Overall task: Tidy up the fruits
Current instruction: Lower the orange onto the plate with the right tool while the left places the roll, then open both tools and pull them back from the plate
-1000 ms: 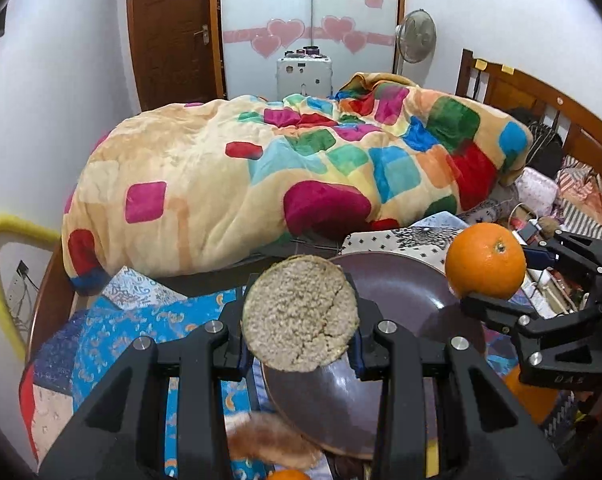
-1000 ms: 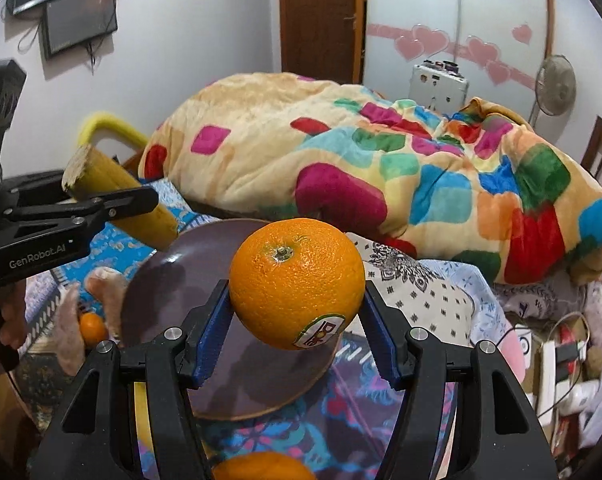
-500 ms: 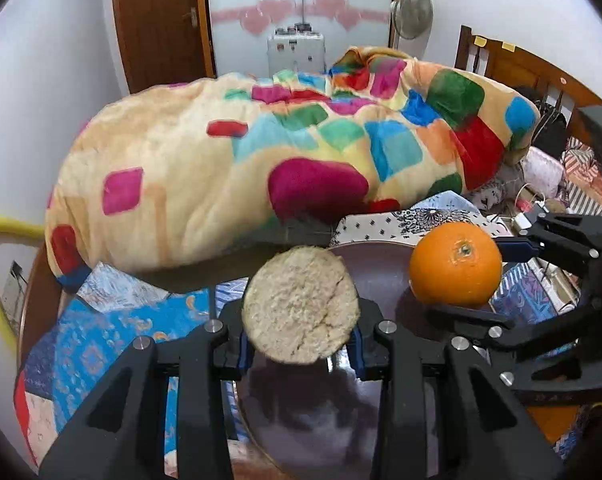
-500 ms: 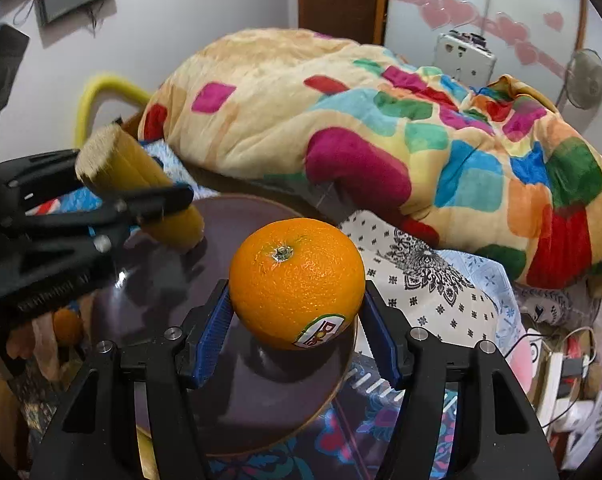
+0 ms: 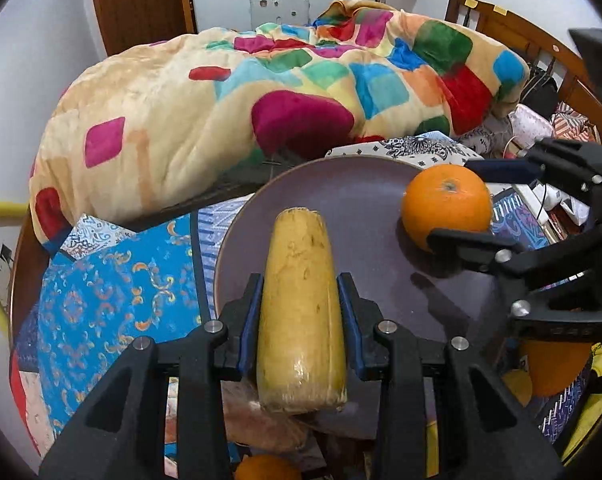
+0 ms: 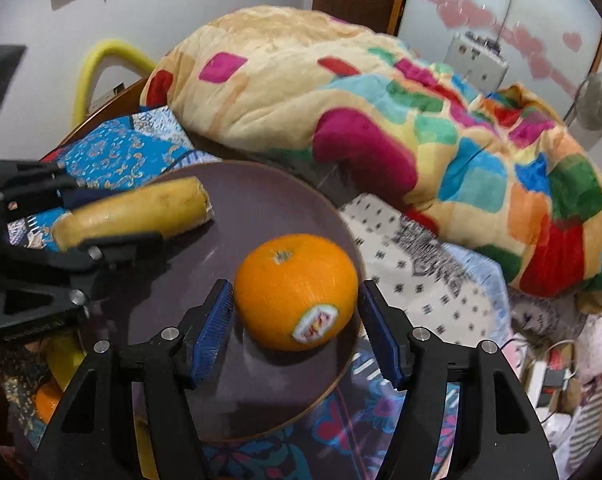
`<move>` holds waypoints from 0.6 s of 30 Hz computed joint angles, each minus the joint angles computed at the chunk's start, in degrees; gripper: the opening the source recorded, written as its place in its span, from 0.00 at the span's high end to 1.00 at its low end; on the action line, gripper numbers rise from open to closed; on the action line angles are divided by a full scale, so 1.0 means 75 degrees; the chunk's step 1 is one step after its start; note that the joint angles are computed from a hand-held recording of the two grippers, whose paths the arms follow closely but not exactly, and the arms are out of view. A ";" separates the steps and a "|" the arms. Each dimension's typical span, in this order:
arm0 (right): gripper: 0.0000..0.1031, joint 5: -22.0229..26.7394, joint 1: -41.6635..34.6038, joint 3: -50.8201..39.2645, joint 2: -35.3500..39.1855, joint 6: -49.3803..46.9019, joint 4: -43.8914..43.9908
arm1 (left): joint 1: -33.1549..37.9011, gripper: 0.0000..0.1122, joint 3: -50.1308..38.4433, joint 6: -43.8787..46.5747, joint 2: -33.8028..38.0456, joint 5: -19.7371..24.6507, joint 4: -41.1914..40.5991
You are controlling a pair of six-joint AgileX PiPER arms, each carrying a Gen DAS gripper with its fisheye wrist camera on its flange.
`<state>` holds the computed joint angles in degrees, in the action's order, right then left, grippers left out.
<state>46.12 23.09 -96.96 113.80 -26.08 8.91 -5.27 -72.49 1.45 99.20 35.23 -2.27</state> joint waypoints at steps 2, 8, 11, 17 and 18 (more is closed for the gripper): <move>0.36 -0.0062 -0.0018 0.0065 -0.0088 -0.0022 0.0101 | 0.0050 0.68 0.0040 0.0119 -0.0082 -0.0001 -0.0185; 0.36 -0.0708 0.0021 0.0903 -0.0747 0.0142 0.0117 | -0.0021 0.68 0.0456 -0.0185 -0.0996 -0.0271 0.0225; 0.36 -0.0976 0.0042 0.1379 -0.1181 0.0326 0.0173 | 0.0038 0.67 0.0718 -0.0157 -0.1569 -0.0163 0.0104; 0.35 -0.1572 0.0146 0.2535 -0.2372 0.0648 0.0300 | 0.0011 0.66 0.1415 -0.0274 -0.2624 -0.0093 0.0250; 0.35 -0.1652 0.0178 0.2685 -0.2547 0.0739 0.0265 | 0.0045 0.66 0.1544 -0.0227 -0.2816 -0.0058 0.0197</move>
